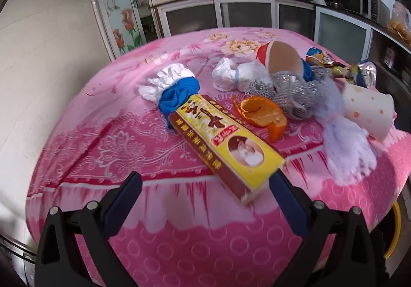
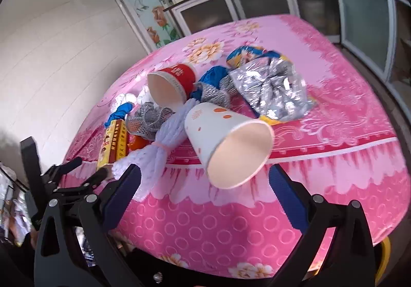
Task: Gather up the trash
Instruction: 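Grasp the yellow snack box with the left tool while the right tool grasps the white paper cup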
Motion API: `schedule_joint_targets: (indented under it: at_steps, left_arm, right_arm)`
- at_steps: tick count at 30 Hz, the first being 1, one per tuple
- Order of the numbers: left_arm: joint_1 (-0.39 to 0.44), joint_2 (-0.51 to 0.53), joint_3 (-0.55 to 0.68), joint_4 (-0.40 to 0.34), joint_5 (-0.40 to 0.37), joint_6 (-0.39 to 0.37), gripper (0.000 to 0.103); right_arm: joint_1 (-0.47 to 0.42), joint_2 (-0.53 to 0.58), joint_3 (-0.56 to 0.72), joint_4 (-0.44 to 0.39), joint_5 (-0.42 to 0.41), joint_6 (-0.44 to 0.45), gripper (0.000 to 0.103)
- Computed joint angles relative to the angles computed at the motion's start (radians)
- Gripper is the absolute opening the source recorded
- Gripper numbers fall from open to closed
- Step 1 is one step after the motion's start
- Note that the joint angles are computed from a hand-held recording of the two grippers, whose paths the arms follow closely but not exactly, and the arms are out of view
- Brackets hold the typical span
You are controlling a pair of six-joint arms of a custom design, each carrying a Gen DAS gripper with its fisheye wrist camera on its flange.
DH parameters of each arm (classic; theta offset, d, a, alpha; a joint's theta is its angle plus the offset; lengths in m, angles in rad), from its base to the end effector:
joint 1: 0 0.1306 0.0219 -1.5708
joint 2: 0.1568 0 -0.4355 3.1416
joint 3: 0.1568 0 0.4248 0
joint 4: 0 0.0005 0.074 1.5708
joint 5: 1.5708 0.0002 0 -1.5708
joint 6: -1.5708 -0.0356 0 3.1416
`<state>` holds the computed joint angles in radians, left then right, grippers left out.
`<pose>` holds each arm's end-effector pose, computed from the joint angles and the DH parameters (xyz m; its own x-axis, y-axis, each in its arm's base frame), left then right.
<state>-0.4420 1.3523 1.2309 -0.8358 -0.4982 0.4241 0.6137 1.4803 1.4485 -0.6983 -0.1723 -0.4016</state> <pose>0.4384 -0.1892 0.4276 -0.7258 -0.0564 -0.6856 -0.1883 0.9749 0.1191 0.4517 0.3251 0.4787 -0.7645 -0.0674 -0.6411 -0.4052 0.8238 0.3965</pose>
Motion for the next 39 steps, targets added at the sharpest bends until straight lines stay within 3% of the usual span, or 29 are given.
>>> schedule_joint_targets:
  at_steps: [3, 7, 12, 14, 16, 19, 20, 22, 23, 25, 27, 30, 35, 39]
  left_arm:
    - [0.021, 0.03, 0.027, -0.01, 0.034, 0.009, 0.096]
    - [0.036, 0.073, 0.065, -0.039, 0.046, 0.004, 0.096]
    - [0.067, 0.091, 0.082, -0.048, 0.114, 0.023, 0.096]
    - [0.073, 0.094, 0.083, -0.045, 0.123, 0.029, 0.096]
    - [0.079, 0.097, 0.085, -0.041, 0.133, 0.038, 0.096]
    - [0.089, 0.097, 0.09, -0.026, 0.151, 0.046, 0.094]
    - [0.093, 0.093, 0.086, -0.017, 0.164, 0.054, 0.086]
    - [0.104, 0.092, 0.088, -0.022, 0.201, 0.068, 0.064]
    - [0.11, 0.093, 0.088, -0.027, 0.213, 0.079, 0.05]
    - [0.114, 0.086, 0.081, -0.022, 0.221, 0.087, 0.043]
    - [0.115, 0.079, 0.076, -0.022, 0.215, 0.085, 0.028]
    - [0.116, 0.054, 0.057, -0.011, 0.205, 0.092, 0.018]
    - [0.11, -0.009, 0.018, 0.004, 0.231, 0.106, 0.005]
    - [0.089, -0.068, -0.012, 0.005, 0.221, 0.102, 0.002]
  right_arm:
    - [-0.003, 0.025, 0.028, -0.015, -0.013, 0.015, 0.095]
    - [-0.017, 0.049, 0.057, -0.024, -0.093, -0.003, 0.095]
    - [-0.014, 0.069, 0.083, -0.037, -0.116, -0.007, 0.094]
    - [-0.011, 0.084, 0.099, -0.054, -0.111, 0.003, 0.086]
    - [-0.007, 0.1, 0.113, -0.068, -0.102, 0.003, 0.07]
    - [-0.012, 0.114, 0.12, -0.076, -0.118, -0.009, 0.054]
    - [-0.015, 0.12, 0.123, -0.08, -0.126, -0.019, 0.048]
    - [-0.02, 0.128, 0.124, -0.083, -0.132, -0.041, 0.026]
    - [-0.024, 0.131, 0.126, -0.084, -0.141, -0.05, 0.022]
    - [-0.035, 0.136, 0.121, -0.078, -0.191, -0.076, 0.013]
    - [-0.033, 0.132, 0.117, -0.07, -0.176, -0.075, 0.01]
    - [-0.021, 0.115, 0.106, -0.051, -0.15, -0.061, 0.004]
    - [-0.012, 0.088, 0.092, -0.04, -0.145, -0.065, 0.004]
    - [-0.003, 0.052, 0.071, -0.02, -0.131, -0.069, 0.004]
